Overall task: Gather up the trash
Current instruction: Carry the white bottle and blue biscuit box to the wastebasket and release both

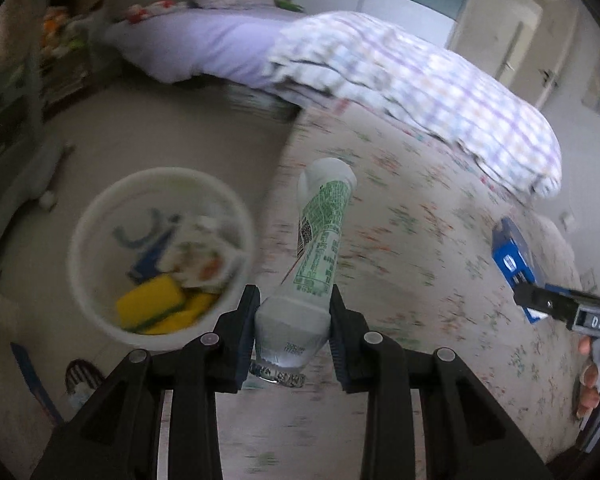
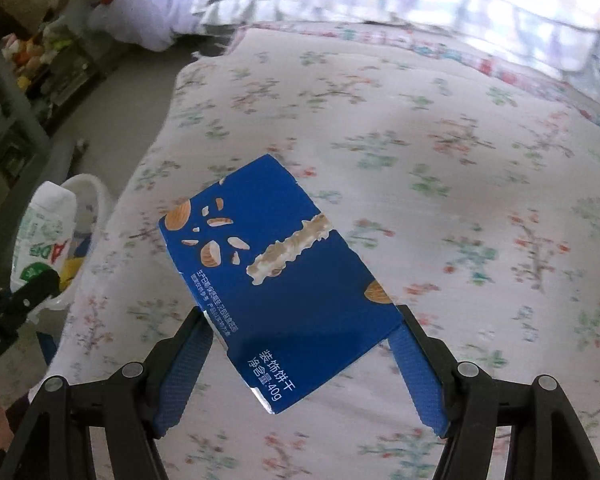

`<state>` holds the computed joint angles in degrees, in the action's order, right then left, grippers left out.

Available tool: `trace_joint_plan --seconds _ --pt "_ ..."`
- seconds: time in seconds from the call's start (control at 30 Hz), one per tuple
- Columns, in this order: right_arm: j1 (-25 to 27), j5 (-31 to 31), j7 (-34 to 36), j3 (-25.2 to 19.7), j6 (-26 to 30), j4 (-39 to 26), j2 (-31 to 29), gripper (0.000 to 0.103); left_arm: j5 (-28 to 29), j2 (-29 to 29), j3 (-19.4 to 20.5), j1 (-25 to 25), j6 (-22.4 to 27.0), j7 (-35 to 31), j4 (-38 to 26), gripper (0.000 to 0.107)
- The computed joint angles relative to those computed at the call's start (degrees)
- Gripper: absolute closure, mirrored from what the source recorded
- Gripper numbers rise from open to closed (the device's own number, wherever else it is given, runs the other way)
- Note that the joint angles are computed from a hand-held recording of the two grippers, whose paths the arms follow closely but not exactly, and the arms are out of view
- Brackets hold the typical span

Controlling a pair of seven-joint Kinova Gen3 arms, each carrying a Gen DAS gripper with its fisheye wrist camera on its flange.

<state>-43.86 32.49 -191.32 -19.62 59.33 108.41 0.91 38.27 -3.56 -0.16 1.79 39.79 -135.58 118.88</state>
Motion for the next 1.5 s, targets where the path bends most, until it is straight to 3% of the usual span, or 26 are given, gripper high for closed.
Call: trace_joint_plan --seconds 0.3,0.53,0.77,0.8,0.87,0.93,1.13,1.37,1.47,1.5 --pt "-1.7 0.5 3.3 3.1 -2.8 -6.0 6.6 0.027 -3.9 5.7 -2.1 -6.4 3.7 2.2 -7.6 0.073" --pt "-3.6 -0.2 6.8 6.1 -4.4 -10.9 11.5 0.027 -7.1 13.3 -0.4 -10.3 7.1 7.4 -14.4 0.073" --pt "-5.4 -1.6 12.4 8.8 -5.0 -16.3 15.8 0.027 -11.1 19.1 1.9 -11.2 8.6 12.7 -18.6 0.072" --pt "-5.3 -2.0 13.2 9.1 -5.5 -16.7 16.2 0.027 -12.7 20.1 2.6 -11.3 9.2 14.3 -19.5 0.070" --pt "-4.9 -3.0 14.7 9.7 -7.4 -17.2 16.9 0.027 -15.3 19.5 1.3 -9.9 7.6 17.1 -19.1 0.054" --pt "-4.2 -4.7 16.6 10.2 -9.7 -17.8 17.9 0.027 -15.5 18.3 1.6 -10.8 5.3 17.4 -17.7 0.029" --pt "-2.8 -9.5 21.5 12.1 -15.7 -21.2 21.1 0.027 -13.1 15.8 1.0 -15.4 5.1 13.4 -16.2 0.025" --pt "-4.4 -11.4 26.2 14.6 -15.6 -28.4 25.8 0.027 -13.3 15.2 -0.2 -17.3 4.4 10.2 -15.0 0.024" --pt "-5.4 -10.5 26.1 16.4 -19.5 -28.3 26.4 0.025 -13.0 14.7 -0.5 -18.0 3.9 9.4 -14.4 0.013" --pt "-6.2 -9.4 25.1 17.5 -21.8 -27.2 26.0 0.020 -12.7 14.5 -0.5 -18.2 3.8 9.1 -14.2 0.009"
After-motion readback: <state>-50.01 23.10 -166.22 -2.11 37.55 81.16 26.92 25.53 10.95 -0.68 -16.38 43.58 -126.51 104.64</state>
